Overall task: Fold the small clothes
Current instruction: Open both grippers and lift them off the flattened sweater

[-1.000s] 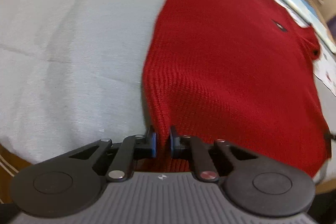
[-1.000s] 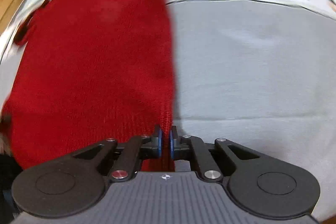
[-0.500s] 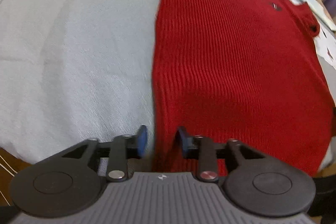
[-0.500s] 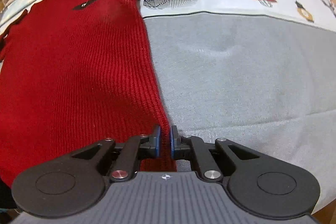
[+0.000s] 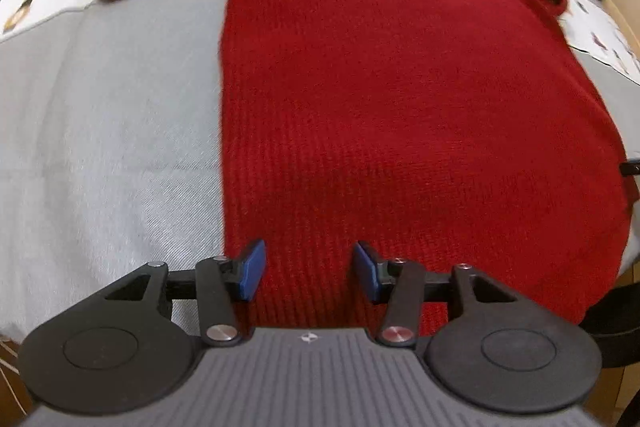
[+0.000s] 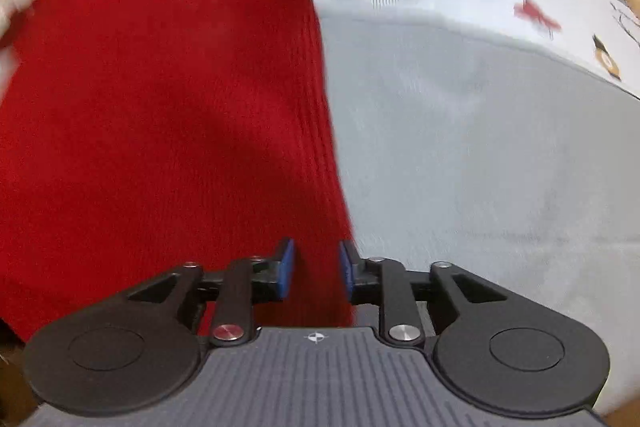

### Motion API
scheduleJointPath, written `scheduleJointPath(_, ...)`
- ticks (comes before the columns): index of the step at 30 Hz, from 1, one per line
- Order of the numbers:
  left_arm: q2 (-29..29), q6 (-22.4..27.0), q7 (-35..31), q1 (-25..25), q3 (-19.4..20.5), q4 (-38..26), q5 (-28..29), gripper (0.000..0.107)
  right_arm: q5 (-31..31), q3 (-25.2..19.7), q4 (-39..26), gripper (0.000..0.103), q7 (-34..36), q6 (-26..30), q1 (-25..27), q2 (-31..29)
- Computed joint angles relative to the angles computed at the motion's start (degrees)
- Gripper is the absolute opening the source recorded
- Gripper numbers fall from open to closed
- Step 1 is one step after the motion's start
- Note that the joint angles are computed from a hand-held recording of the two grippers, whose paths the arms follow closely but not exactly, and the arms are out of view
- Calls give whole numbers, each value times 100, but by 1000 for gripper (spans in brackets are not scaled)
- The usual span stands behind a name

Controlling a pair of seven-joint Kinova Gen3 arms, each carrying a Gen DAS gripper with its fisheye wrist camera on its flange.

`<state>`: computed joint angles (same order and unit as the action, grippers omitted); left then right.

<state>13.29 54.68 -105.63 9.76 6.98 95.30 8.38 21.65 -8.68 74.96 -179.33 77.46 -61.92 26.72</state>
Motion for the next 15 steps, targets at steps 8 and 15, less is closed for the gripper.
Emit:
scheduleJointPath(8, -356, -649, 99, -177, -62, 261, 419, 84, 947, 117, 113, 34, -844, 118, -437, -187)
scheduleJointPath(15, -951, -1638, 348, -119, -35, 916, 592, 87, 2245, 292, -29, 34, -1459, 740, -980, -66)
